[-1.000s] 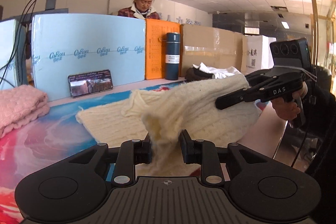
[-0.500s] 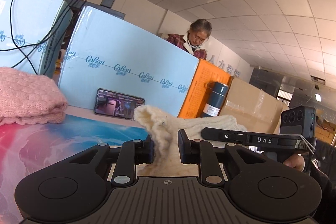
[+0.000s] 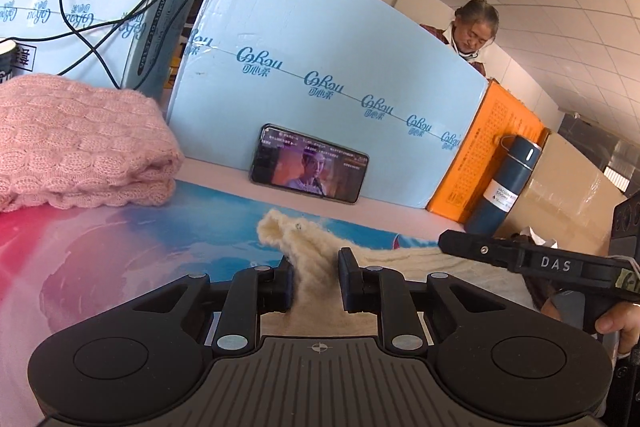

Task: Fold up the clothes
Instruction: 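Lift the hem with both grippers and fold it over toward the collar, then open both grippers and release the folded sweater on the mat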

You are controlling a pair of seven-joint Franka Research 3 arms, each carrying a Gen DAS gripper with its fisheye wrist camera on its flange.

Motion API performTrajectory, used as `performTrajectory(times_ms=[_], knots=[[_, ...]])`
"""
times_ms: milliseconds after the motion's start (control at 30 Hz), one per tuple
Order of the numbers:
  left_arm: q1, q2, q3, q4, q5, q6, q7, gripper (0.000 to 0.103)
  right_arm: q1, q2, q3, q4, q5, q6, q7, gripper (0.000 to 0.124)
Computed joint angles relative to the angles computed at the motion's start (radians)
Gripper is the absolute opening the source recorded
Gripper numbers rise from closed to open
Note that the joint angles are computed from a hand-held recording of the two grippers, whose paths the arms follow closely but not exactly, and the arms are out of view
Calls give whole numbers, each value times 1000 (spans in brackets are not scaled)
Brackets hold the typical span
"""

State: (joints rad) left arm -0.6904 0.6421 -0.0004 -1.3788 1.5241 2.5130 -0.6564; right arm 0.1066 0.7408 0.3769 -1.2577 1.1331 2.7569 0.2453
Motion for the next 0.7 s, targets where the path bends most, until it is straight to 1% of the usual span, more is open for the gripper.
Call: performTrajectory(times_ms=[33, 100, 133, 200, 233, 267, 367, 400, 467, 500, 567, 600, 633, 667, 700], knots=[[3, 2, -2, 2, -9, -1, 5, 20, -21, -11, 23, -14, 45, 23, -23, 75], [2, 7, -3, 11, -27, -14, 23, 20, -71, -47, 82, -59, 182, 77, -144, 82], [0, 9, -2, 17, -35, -24, 33, 20, -100, -77, 106, -96, 257, 76, -213, 83], [-4, 20, 0, 36, -54, -42, 59, 20, -154, -138, 141, -170, 406, 56, -340, 83], [-4, 28, 0, 50, -68, -49, 78, 20, -185, -177, 151, -222, 467, 16, -385, 83], [0, 39, -3, 68, -90, -50, 108, 20, -209, -209, 155, -268, 507, -35, -403, 85], [12, 81, -9, 128, -182, -42, 212, 20, -213, -250, 130, -341, 498, -139, -351, 87], [8, 84, 0, 130, -196, -34, 218, 20, -213, -262, 121, -362, 494, -174, -335, 87], [-5, 73, 26, 110, -188, -12, 185, 21, -211, -284, 103, -402, 486, -242, -304, 87], [-14, 63, 38, 95, -176, -8, 159, 23, -190, -273, 84, -390, 461, -233, -255, 87], [-41, 30, 59, 54, -126, -30, 86, 42, -144, -244, 42, -357, 399, -215, -126, 87], [-61, 15, 64, 39, -98, -71, 60, 73, -128, -230, 22, -342, 375, -222, -65, 87], [-84, 6, 67, 31, -63, -125, 45, 95, -123, -217, 7, -330, 374, -244, -26, 87], [-110, 4, 69, 30, -22, -184, 47, 98, -119, -204, -7, -318, 375, -267, 12, 87], [-126, 6, 63, 36, 2, -228, 78, 99, -116, -198, -19, -313, 384, -285, 30, 87]])
